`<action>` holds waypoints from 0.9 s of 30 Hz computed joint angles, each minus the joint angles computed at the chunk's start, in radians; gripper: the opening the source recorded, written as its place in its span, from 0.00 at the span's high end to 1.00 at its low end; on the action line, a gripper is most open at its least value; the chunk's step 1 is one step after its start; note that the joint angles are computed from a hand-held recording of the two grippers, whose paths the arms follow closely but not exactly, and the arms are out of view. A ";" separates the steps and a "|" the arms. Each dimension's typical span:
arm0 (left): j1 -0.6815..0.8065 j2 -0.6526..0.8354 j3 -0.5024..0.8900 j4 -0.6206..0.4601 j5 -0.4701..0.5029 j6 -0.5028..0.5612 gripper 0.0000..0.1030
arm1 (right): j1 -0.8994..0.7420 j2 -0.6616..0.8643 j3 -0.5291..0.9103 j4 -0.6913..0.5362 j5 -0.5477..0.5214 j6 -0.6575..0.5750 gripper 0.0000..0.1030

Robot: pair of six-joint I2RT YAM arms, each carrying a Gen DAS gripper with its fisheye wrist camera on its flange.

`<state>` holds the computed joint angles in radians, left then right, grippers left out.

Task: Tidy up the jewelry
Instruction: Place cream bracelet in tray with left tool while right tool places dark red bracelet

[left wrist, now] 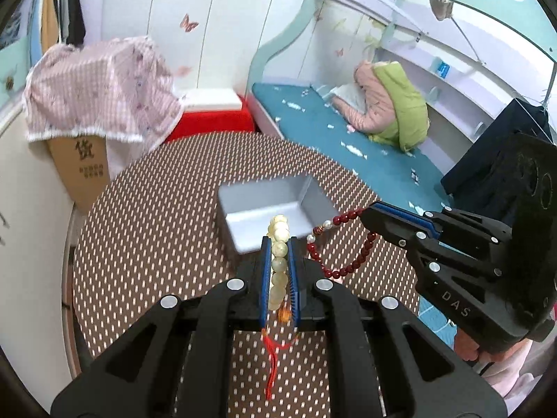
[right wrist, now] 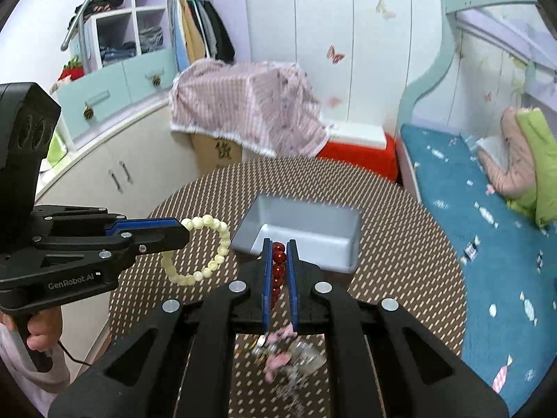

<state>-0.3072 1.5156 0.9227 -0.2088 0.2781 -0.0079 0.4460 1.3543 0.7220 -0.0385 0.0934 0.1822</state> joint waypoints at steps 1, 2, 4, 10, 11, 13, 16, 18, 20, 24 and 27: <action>-0.005 0.015 0.019 0.001 -0.005 -0.003 0.91 | -0.008 0.009 0.011 0.010 -0.002 -0.008 0.93; -0.013 0.041 0.048 0.001 -0.013 -0.009 0.91 | -0.014 0.020 0.015 0.022 -0.004 -0.014 0.93; -0.021 0.086 0.095 -0.004 -0.017 -0.018 0.91 | -0.031 0.048 0.037 0.038 -0.001 -0.028 0.93; -0.048 0.246 0.232 -0.031 -0.061 -0.041 0.91 | -0.099 0.132 0.079 0.067 -0.064 -0.035 0.93; -0.052 0.272 0.253 -0.035 -0.071 -0.043 0.91 | -0.112 0.141 0.081 0.070 -0.078 -0.040 0.93; -0.054 0.308 0.279 -0.036 -0.075 -0.045 0.91 | -0.125 0.161 0.093 0.072 -0.096 -0.045 0.93; -0.057 0.358 0.317 -0.048 -0.087 -0.055 0.91 | -0.145 0.208 0.114 0.082 -0.123 -0.052 0.93; -0.060 0.382 0.335 -0.048 -0.102 -0.061 0.90 | -0.155 0.224 0.122 0.078 -0.138 -0.056 0.93; -0.066 0.398 0.347 -0.054 -0.115 -0.061 0.90 | -0.168 0.255 0.137 0.078 -0.151 -0.061 0.93; -0.072 0.421 0.364 -0.060 -0.135 -0.064 0.81 | -0.176 0.285 0.156 0.064 -0.145 -0.073 0.92; -0.074 0.418 0.360 -0.053 -0.144 -0.063 0.65 | -0.183 0.287 0.157 0.060 -0.157 -0.071 0.88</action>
<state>-0.3809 1.9341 1.2827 -0.2615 0.1344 -0.0709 0.2630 1.6415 0.8794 0.0219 -0.0639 0.1115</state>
